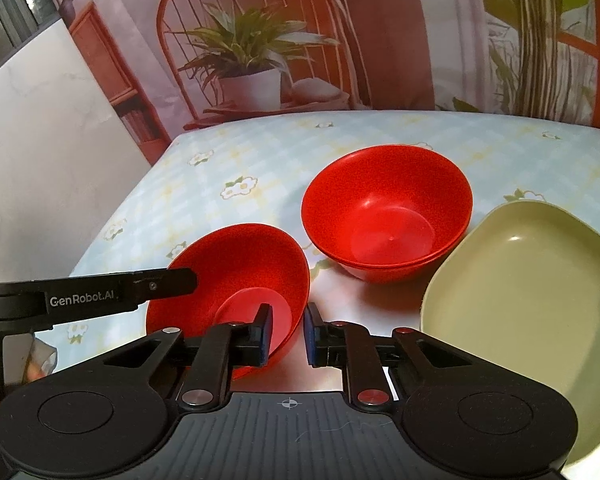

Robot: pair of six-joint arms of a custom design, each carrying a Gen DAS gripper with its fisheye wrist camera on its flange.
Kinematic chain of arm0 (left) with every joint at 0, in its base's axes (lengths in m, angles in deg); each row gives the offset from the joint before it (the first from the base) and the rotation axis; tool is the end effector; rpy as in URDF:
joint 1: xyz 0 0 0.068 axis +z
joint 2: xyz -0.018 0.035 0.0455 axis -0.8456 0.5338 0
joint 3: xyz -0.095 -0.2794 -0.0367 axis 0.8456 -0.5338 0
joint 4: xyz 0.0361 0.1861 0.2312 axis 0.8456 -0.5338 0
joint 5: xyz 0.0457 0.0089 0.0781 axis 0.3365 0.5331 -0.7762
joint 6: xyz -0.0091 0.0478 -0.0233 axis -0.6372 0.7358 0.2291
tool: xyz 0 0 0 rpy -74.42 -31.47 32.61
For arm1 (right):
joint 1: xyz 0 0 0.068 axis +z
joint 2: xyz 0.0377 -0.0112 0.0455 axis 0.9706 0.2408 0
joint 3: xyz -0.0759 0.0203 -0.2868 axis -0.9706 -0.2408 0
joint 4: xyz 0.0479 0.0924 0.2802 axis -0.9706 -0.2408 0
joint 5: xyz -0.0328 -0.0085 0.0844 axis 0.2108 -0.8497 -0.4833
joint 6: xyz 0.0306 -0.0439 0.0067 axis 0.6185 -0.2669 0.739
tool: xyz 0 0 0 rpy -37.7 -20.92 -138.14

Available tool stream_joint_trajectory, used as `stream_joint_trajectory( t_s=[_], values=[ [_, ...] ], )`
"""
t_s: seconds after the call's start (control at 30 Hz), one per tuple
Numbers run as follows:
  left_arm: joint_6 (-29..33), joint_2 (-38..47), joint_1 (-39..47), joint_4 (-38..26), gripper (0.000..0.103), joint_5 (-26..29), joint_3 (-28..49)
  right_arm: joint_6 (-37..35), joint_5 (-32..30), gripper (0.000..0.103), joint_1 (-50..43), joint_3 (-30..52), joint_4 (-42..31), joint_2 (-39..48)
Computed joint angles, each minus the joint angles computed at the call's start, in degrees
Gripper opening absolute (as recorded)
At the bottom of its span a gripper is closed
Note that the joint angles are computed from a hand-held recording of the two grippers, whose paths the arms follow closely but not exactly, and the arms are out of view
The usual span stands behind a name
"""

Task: Organize plates and bowls
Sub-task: 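Close both tools on the rim of the nested red bowls, then lift the red bowls with both tools and lower them into the third red bowl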

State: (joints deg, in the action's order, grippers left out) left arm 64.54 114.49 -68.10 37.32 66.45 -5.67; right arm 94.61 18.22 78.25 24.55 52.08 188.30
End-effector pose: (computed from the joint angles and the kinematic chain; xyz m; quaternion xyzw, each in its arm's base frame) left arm 0.2913 -0.0518 0.0452 -0.0911 0.9150 -0.0880 0.3830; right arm 0.3207 0.0210 0.0608 0.0771 0.9319 0.1698 0.3110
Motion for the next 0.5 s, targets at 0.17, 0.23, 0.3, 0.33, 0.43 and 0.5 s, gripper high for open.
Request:
stream_joint_trajectory(
  t_s=[0.17,0.23,0.3,0.33,0.43,0.5],
  values=[
    [-0.99,-2.42,-0.14,-0.51,0.020,-0.87,-1.26,0.21,-0.26,0.017,0.36,-0.10,0.02,-0.68],
    [-1.28,-3.54,-0.22,-0.87,0.020,-1.25,-1.79,0.28,-0.39,0.017,0.58,-0.08,-0.12,-1.16],
    [-1.40,-4.71,-0.21,-1.01,0.020,-1.50,-2.37,0.32,-0.49,0.017,0.80,-0.04,-0.23,-1.78],
    [-1.46,-5.48,-0.25,-1.11,0.020,-1.67,-2.66,0.32,-0.54,0.017,0.86,-0.02,-0.25,-2.04],
    [-1.17,-7.58,-0.73,-1.83,0.020,-2.41,-3.05,0.34,-0.70,0.017,0.89,0.15,-0.57,-3.08],
    [-0.98,-8.84,-1.05,-2.58,0.020,-2.77,-3.04,0.25,-0.91,0.017,0.67,0.31,-0.93,-3.79]
  ],
)
